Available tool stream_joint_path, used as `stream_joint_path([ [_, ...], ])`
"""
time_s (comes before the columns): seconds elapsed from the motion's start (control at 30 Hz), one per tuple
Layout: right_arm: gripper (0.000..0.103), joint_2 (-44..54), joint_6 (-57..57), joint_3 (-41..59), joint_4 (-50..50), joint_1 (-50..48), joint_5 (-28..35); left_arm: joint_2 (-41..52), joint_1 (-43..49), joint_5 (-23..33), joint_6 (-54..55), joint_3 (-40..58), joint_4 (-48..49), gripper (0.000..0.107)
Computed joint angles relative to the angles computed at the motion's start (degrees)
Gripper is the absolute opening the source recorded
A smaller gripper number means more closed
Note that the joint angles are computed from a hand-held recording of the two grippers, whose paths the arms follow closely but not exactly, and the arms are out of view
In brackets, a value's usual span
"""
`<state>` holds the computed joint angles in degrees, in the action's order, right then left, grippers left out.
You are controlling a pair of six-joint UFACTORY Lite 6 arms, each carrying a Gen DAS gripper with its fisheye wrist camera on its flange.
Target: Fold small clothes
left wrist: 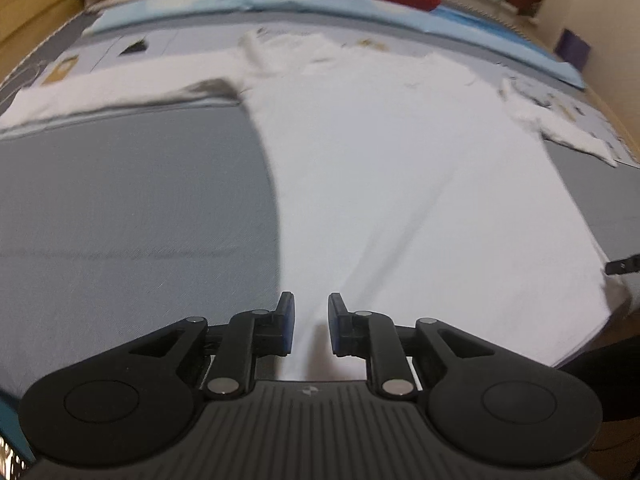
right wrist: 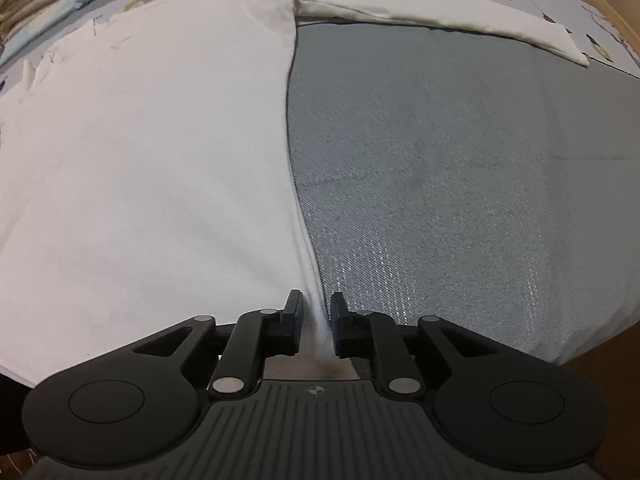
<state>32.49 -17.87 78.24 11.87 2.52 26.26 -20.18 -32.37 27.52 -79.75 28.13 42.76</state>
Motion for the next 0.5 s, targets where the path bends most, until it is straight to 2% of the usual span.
stream_joint_path([
  [0.07,0.022,-0.6,-2.0,-0.6,1.9,-0.4,-0.3,0.9,-1.6,-0.8,-1.9,0.5,2.1,0.019],
  [0.17,0.025,-1.4,-5.6,-1.6,5.4,-1.4,-0.8,3.7,-0.8,-4.9,-0.1,1.3,1.7,0.019],
  [0.23,0.027,-1.8,-6.7,-1.9,6.2,-1.6,-0.6,7.2,0.1,-6.0,8.1,2.7,-5.7,0.021],
  [0.27,0.031,-0.4,-7.1,-1.0,5.8,-1.9,-0.6,10.2,0.5,-4.5,13.3,4.0,-10.2,0.021],
  [0.3,0.035,0.3,-5.3,-0.4,3.3,-1.5,0.0,13.2,0.5,-2.6,16.1,4.9,-12.6,0.021],
  [0.37,0.036,-0.9,0.2,-2.9,-4.5,-0.6,0.2,13.5,0.2,-1.4,17.1,5.1,-12.9,0.021],
  [0.5,0.038,-2.3,2.8,-4.0,-7.6,-0.4,-1.2,11.6,-0.5,-1.4,12.4,4.7,-8.5,0.022],
])
